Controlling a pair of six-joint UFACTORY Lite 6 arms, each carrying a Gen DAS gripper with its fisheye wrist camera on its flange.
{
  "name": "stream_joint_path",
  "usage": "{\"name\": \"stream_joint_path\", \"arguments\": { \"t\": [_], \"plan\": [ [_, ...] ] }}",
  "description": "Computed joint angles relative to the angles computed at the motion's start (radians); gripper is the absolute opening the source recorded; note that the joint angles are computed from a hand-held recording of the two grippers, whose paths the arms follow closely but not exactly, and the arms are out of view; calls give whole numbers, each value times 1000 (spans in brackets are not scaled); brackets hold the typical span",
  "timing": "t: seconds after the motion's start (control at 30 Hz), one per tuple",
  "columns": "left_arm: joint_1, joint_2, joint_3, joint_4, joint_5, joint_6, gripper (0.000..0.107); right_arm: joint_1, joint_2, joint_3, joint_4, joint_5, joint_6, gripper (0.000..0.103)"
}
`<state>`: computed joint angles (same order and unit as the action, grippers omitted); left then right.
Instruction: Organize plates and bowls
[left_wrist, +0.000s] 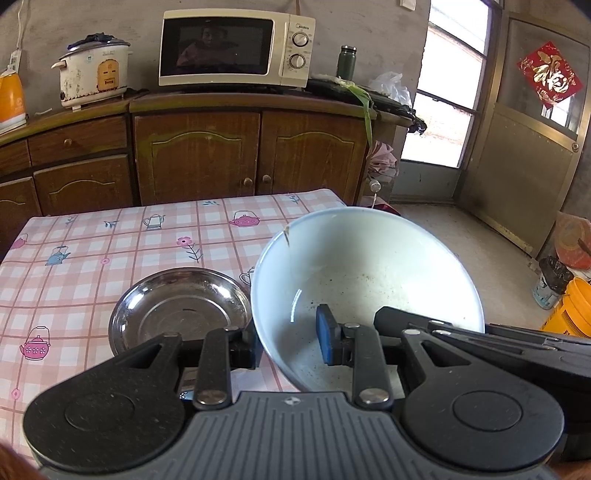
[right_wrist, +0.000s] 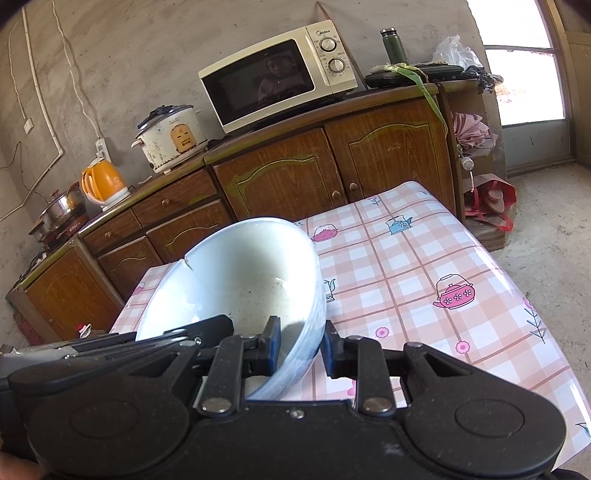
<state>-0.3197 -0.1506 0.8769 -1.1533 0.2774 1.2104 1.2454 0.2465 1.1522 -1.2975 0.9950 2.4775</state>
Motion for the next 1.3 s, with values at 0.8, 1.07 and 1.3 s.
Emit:
{"name": "stream_joint_path", "arguments": {
  "t": [0.8,1.07,1.3],
  "plan": [
    [39,-61,-59,6,8,4,28,29,54,55,5,-6,-10,30],
    [63,-72,-77,3,20,17,28,36,80,77,9,-14,-12,30],
    [88,-85,-102,0,27,31,28,35,103,96,10,-38,-15,30]
  ]
}}
